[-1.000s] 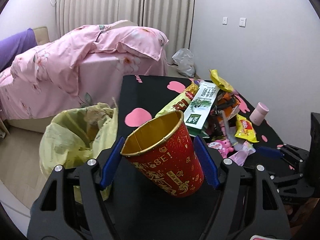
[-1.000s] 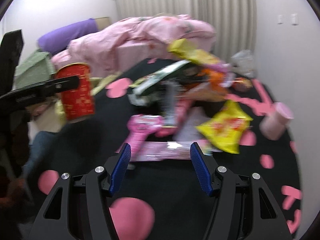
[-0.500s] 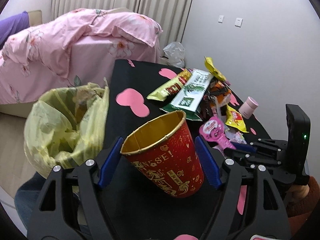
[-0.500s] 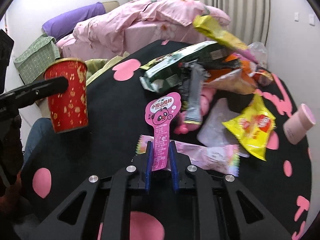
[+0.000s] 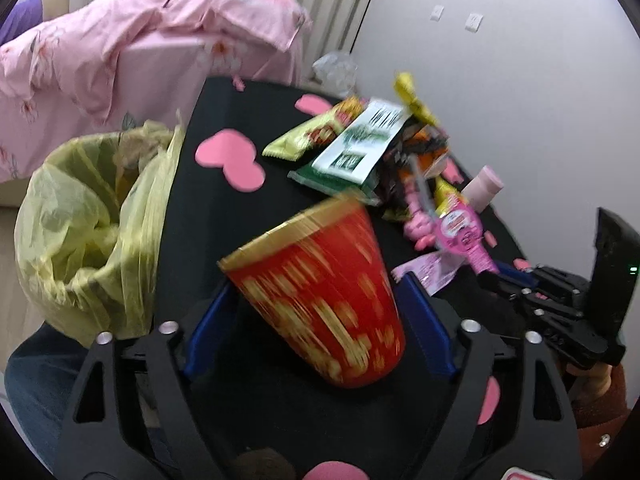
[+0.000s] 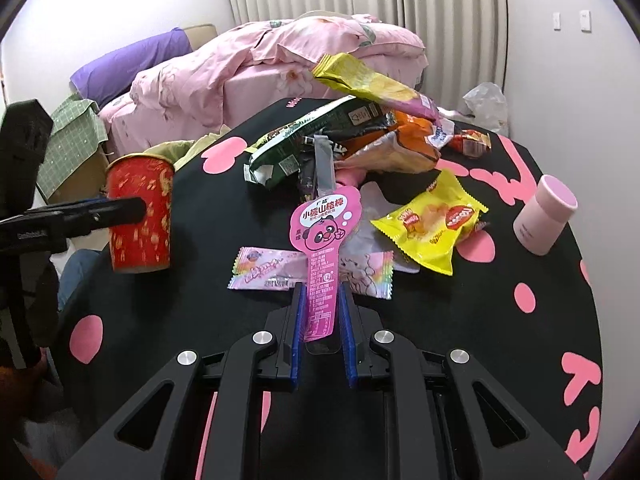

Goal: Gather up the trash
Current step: 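Grasp the pink lollipop with the right tool while the left tool lifts the red cup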

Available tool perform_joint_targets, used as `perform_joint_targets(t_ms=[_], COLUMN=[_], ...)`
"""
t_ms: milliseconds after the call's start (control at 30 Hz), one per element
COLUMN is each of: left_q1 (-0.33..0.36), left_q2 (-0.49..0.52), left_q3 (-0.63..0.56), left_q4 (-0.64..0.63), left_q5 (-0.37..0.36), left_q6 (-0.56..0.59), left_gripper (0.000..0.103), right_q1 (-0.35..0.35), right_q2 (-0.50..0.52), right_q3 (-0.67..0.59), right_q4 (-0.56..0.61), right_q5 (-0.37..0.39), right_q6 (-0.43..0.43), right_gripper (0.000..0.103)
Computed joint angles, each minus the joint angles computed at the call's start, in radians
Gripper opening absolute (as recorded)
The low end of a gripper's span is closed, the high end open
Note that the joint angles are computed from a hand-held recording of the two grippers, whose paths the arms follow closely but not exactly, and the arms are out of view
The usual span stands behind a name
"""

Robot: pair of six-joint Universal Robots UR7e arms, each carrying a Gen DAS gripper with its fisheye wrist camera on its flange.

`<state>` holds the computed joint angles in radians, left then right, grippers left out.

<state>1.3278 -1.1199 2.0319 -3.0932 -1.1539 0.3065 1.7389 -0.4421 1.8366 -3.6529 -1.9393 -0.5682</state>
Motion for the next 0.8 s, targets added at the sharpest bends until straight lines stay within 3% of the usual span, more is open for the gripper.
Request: perform_joint_targets(t_ms=[67,200,333,467,600,800], left_q1=[0.006,0.034,0.059,0.089,0.103,0.036], left_q2=[0.006,-0.006,-0.014,0.021,0.031,-0.023], left_q3=[0.001,-0.014,-0.08,-0.17,-0.196,-0.065], left_q4=[-0.021,-0.022,0.132,0.261,0.285,0.046], left_q5=[0.011,-0.051,-0.112,-0.164,-0.223,-0.164], left_q6=[-0.016,-0.07,-0.169,-0.28,-0.338,-0.157], left_gripper=[0.083,0.083,0.083,0.071,0.062,0.06], right_q1=[-0.001,-0.001,-0.004,-0.001,0.008,0.024], right_q2=[0.003,0.005,0.009,0.015,0.02,0.021], right_q3=[-0.002,-0.004,-0.009,-0.015,-0.017,-0.018], right_q4=[0.0,-0.001,0.005,0.014,-0.009,-0.056], right_q5=[0.003,0.004,0.008,0.007,-0.003,0.003], right_q6=[0.001,0.002,0.01,0.008,-0.014,-0.037], right_gripper=[0.017,0.017,0.017,0.017,0.017,0.017])
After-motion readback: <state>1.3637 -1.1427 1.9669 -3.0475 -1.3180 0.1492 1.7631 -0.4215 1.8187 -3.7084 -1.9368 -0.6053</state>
